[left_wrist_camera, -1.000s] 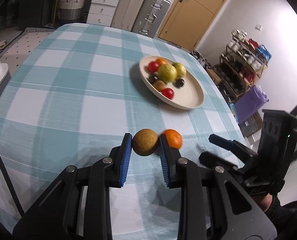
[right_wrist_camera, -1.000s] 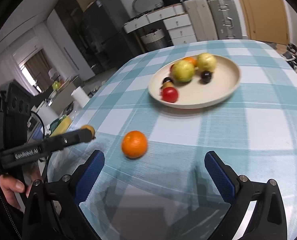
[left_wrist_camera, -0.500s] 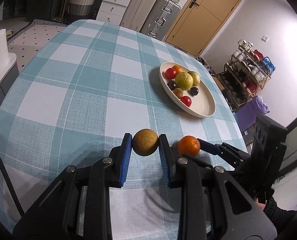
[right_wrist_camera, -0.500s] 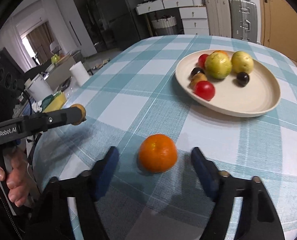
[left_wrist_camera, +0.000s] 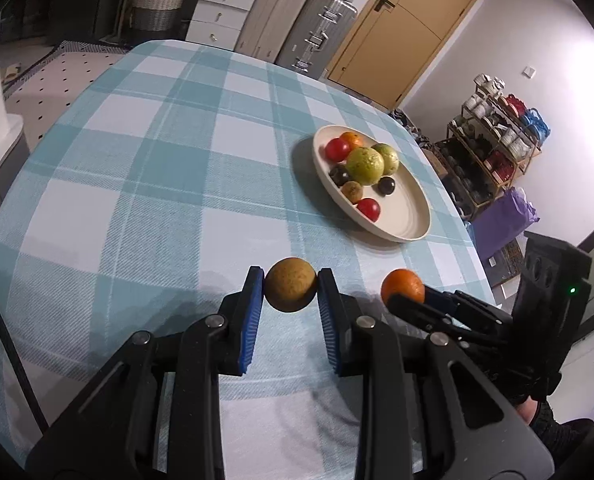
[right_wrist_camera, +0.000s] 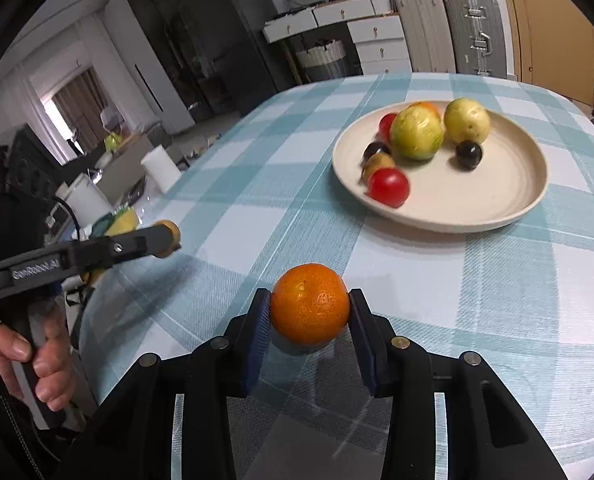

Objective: Organize fruits
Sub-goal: 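Grasp the orange with the right gripper while the left gripper holds the brown fruit, then carry the orange and brown fruit onto the cream plate and open both grippers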

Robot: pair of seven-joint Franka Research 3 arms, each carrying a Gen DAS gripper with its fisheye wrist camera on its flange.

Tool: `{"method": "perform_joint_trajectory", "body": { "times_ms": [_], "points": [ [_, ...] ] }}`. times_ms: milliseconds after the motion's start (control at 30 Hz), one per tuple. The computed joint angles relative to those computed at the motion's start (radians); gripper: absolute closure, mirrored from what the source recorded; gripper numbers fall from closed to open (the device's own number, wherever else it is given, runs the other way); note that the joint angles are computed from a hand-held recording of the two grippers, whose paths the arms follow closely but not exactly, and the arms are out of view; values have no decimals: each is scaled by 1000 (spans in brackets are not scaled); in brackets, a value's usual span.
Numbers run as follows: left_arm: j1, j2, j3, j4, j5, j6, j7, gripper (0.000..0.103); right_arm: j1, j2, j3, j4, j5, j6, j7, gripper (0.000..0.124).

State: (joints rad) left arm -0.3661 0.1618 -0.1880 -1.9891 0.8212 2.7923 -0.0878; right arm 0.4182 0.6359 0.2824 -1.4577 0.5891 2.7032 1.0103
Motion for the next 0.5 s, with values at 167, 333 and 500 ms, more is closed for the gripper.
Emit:
{"method": "perform_joint_trajectory", "body": {
  "times_ms": [167,333,500],
  "points": [
    [-3,73,-5,105,-54,-9,102,79,-36,-19,17,-11,45,30,-39,84],
    [-17,178,-3,259,-141,-27,256,79,-58,-18,7,10,64,40,-49,84],
    [-18,305,-13,435,-283,-46,424,79,-72,4,-7,53,59,36,-35,84]
  ]
}}
